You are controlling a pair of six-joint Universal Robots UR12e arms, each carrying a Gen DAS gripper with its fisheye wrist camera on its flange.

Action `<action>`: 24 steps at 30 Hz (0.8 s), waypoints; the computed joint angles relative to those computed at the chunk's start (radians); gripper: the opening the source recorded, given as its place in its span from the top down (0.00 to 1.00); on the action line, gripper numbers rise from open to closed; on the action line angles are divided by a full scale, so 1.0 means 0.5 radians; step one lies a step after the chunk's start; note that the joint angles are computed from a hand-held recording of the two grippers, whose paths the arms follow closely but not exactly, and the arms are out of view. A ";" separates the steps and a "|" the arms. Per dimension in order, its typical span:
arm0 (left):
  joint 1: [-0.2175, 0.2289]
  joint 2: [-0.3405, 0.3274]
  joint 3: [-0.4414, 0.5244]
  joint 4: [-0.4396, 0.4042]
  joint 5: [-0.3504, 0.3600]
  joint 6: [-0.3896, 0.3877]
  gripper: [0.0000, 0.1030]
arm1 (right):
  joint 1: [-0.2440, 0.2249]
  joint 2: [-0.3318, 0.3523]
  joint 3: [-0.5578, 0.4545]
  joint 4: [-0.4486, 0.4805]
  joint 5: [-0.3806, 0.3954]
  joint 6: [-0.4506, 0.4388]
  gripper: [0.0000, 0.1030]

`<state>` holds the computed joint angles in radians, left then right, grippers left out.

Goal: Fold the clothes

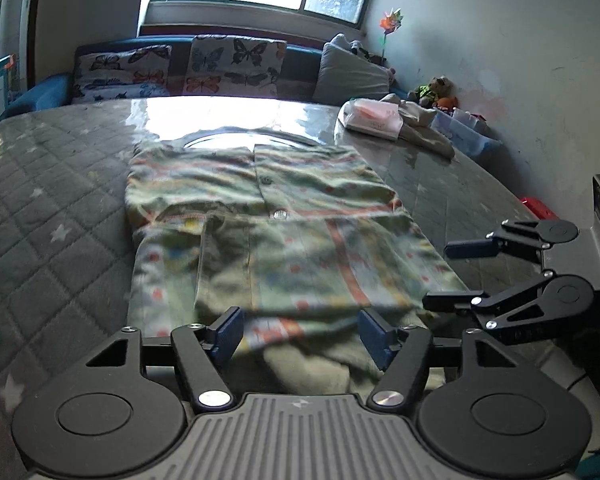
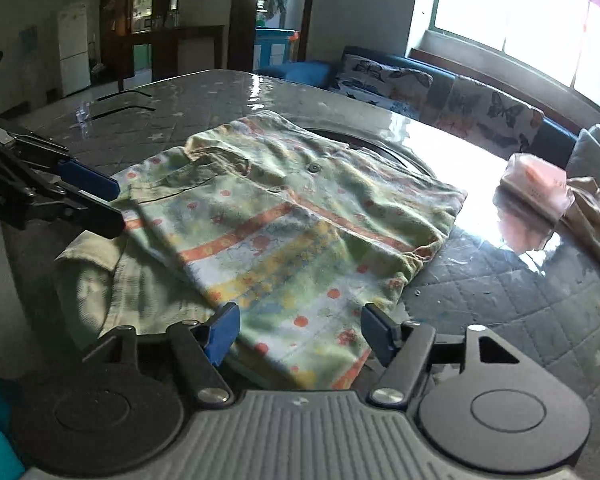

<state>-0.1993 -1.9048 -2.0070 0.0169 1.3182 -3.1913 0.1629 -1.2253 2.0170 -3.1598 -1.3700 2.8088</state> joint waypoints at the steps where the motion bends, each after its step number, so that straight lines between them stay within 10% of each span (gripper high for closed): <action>1: -0.005 0.014 -0.012 -0.010 0.019 -0.010 0.34 | 0.000 -0.011 0.014 -0.009 0.001 -0.018 0.28; 12: -0.049 0.066 -0.020 -0.317 0.071 -0.172 0.37 | 0.003 -0.054 0.117 -0.094 -0.013 -0.232 0.17; 16: -0.019 0.068 -0.003 -0.380 -0.081 -0.150 0.73 | 0.008 -0.050 0.139 -0.127 -0.019 -0.318 0.17; 24: 0.057 0.061 0.090 -0.336 -0.274 -0.163 0.86 | 0.012 -0.020 0.139 -0.180 0.124 -0.492 0.17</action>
